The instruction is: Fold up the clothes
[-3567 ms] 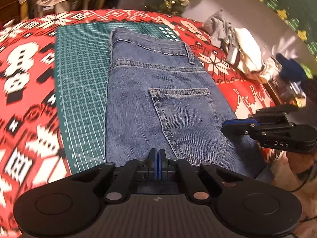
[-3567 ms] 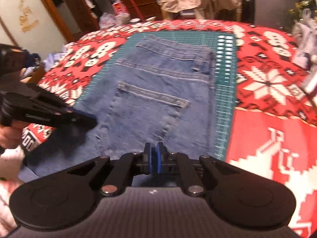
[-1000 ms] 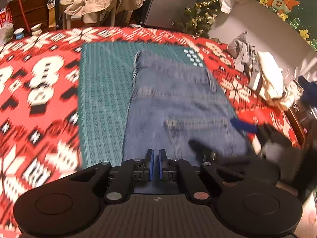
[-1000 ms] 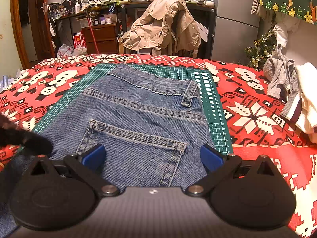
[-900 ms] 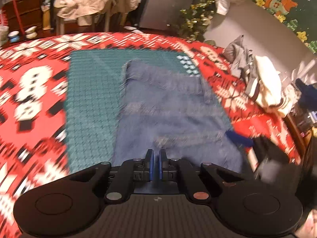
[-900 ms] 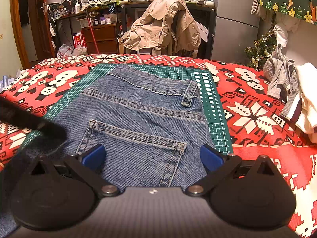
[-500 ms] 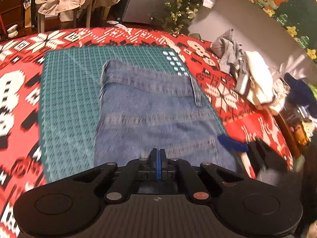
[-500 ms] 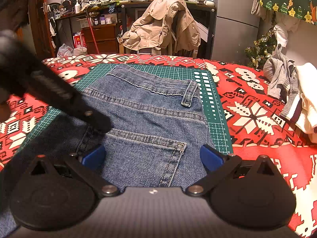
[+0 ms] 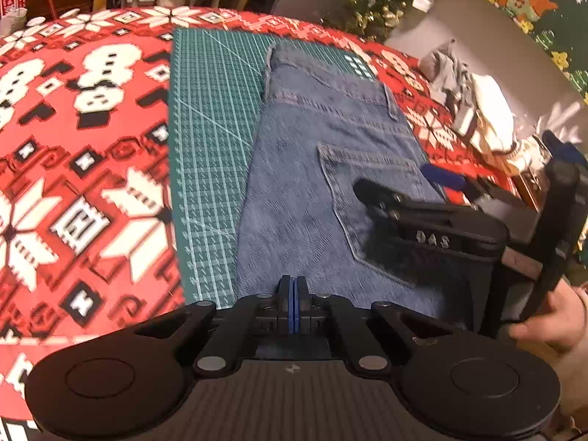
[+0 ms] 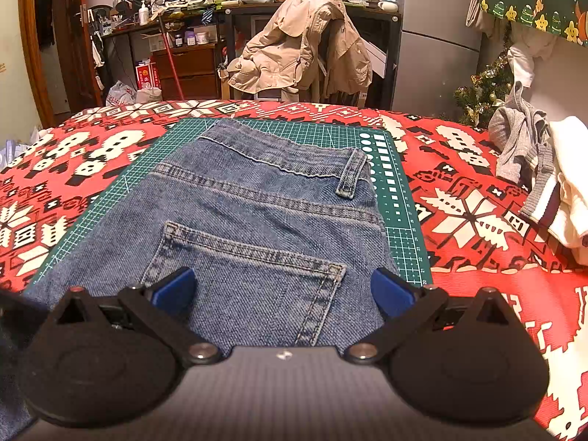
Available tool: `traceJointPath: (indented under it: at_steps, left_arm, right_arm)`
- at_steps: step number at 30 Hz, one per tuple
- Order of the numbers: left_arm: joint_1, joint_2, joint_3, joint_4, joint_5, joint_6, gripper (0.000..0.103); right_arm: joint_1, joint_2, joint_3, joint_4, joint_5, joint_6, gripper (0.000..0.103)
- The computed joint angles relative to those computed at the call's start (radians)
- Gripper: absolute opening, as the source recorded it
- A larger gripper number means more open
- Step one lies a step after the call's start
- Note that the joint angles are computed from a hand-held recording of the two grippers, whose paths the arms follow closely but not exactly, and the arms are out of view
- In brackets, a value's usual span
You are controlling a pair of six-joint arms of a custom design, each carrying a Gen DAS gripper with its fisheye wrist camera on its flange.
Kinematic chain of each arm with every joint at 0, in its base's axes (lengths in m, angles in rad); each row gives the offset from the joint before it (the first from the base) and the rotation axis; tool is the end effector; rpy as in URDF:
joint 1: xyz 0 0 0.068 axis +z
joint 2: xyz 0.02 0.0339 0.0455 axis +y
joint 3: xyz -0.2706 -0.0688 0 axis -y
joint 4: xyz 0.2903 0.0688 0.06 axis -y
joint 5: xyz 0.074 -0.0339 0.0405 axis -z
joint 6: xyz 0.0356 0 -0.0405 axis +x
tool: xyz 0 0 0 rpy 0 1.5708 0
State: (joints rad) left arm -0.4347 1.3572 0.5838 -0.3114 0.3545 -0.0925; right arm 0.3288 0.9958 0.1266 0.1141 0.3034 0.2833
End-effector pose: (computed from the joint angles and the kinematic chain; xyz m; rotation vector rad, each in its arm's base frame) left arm 0.2328 -0.1217 0.1231 0.5765 2.6341 -0.6399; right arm 0.1782 0.0496 0.0836 0.0987 2.2819 -0.0355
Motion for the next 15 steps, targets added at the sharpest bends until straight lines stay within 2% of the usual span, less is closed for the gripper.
traceJointPath:
  at_steps: [5, 15]
  left_arm:
    - [-0.030, 0.020, 0.012, 0.034, 0.006, -0.045, 0.003]
    - [-0.066, 0.042, -0.005, 0.106, -0.013, -0.117, 0.004]
  right_arm:
    - [0.020, 0.025, 0.010, 0.007, 0.028, 0.014, 0.102]
    - [-0.002, 0.001, 0.002, -0.003, 0.000, 0.000, 0.102]
